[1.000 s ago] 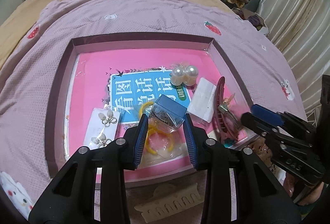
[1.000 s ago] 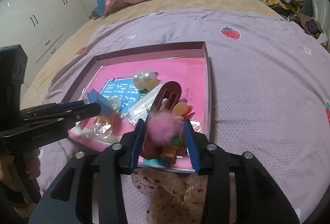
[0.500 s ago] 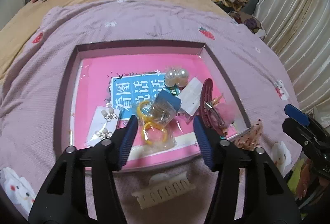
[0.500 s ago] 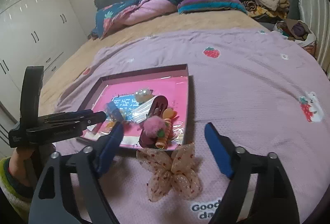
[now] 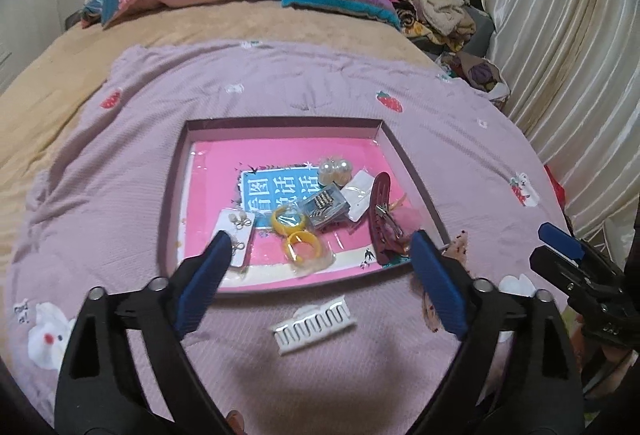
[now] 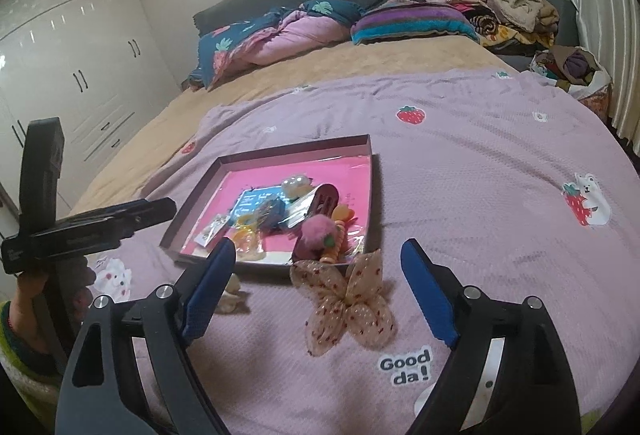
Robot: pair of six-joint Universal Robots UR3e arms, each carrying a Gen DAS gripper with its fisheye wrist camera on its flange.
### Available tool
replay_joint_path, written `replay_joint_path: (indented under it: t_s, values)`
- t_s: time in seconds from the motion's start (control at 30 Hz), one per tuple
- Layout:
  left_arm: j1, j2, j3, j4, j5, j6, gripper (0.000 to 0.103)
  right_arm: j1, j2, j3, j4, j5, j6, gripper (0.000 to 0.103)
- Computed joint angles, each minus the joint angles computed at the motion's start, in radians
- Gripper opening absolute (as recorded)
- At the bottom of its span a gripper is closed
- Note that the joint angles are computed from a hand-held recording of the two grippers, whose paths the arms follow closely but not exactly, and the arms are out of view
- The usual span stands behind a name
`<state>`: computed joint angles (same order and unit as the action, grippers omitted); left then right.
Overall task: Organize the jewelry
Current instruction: 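Withdraw both open tools from the box toward the white claw clip and bow, then grasp the white claw clip with the left tool while the right tool grasps the polka-dot bow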
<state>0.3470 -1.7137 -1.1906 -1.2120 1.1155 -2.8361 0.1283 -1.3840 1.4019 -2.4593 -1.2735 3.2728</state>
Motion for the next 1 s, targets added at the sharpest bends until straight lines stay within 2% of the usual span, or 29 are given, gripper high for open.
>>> replay_joint_path:
  t_s: [0.2, 0.47, 0.77, 1.0]
  values:
    - [0.022, 0.093, -0.083, 0.024, 0.002, 0.029, 0.091, 0.010, -0.049, 0.053, -0.017, 0.001, -0.002, 0.084]
    - [0.042, 0.175, -0.199, 0.050, 0.017, 0.065, 0.091, 0.027, -0.092, 0.119, -0.030, -0.015, -0.007, 0.084]
    - [0.056, 0.222, -0.312, 0.076, 0.029, 0.095, 0.091, 0.039, -0.105, 0.182, -0.034, -0.043, -0.023, 0.085]
    - [0.039, 0.217, -0.386, 0.083, 0.055, 0.120, 0.091, 0.039, -0.055, 0.204, -0.024, -0.065, -0.037, 0.085]
